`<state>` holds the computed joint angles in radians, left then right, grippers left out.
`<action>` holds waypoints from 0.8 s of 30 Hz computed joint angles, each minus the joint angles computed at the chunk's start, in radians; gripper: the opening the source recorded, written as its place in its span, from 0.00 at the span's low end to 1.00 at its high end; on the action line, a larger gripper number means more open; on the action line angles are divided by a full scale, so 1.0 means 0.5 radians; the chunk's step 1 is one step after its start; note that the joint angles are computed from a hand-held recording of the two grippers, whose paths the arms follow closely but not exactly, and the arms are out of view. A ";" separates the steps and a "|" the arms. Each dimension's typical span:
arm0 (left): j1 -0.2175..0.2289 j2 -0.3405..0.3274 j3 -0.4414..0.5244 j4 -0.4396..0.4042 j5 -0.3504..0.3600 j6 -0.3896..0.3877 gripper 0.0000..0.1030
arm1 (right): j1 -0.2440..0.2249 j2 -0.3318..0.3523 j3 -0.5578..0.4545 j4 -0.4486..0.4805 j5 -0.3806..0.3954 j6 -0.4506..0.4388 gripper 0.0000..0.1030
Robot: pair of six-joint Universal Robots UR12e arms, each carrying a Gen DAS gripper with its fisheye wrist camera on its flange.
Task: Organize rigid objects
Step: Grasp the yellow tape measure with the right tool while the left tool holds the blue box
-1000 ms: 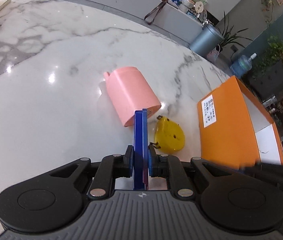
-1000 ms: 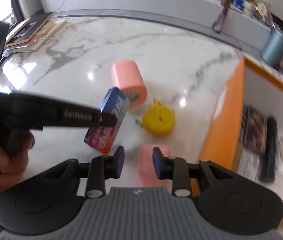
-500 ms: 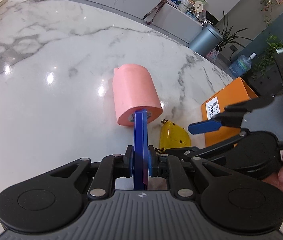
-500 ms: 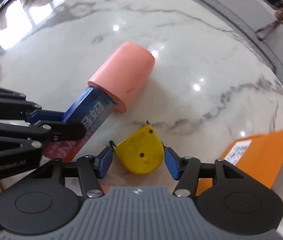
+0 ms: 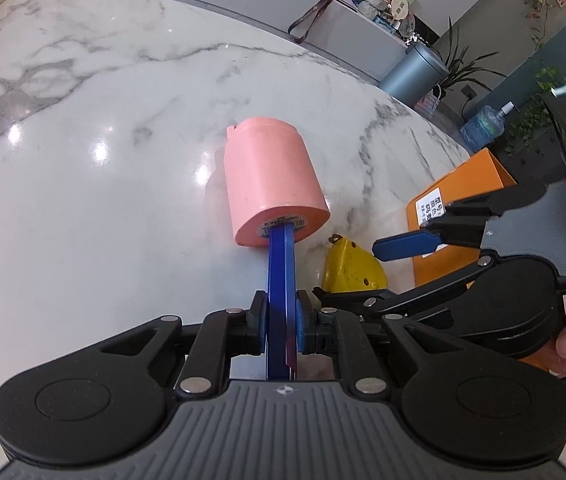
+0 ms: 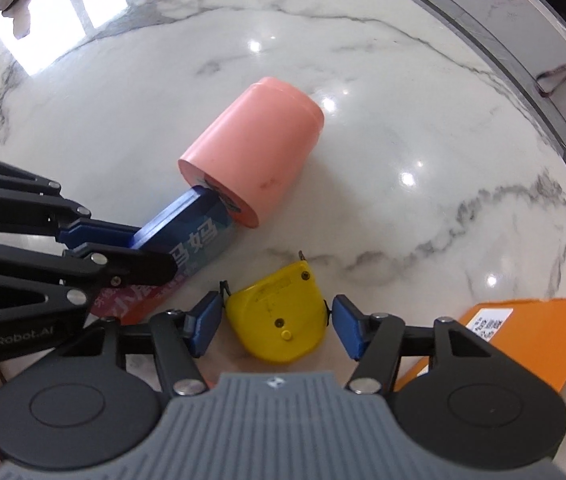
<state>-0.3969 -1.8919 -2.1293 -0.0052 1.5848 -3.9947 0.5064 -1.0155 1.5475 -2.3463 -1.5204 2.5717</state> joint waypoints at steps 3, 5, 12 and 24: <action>-0.003 0.004 -0.002 -0.005 0.028 -0.013 0.14 | -0.003 -0.014 0.015 -0.026 0.012 0.106 0.54; -0.001 0.004 -0.001 -0.006 0.030 -0.023 0.14 | -0.005 -0.018 0.006 0.032 0.006 0.278 0.55; -0.003 0.005 -0.008 0.004 0.035 -0.028 0.14 | 0.004 -0.037 0.036 0.016 -0.008 0.195 0.61; 0.014 -0.002 -0.013 0.038 -0.036 0.009 0.14 | 0.015 0.023 -0.081 0.245 -0.016 -0.248 0.57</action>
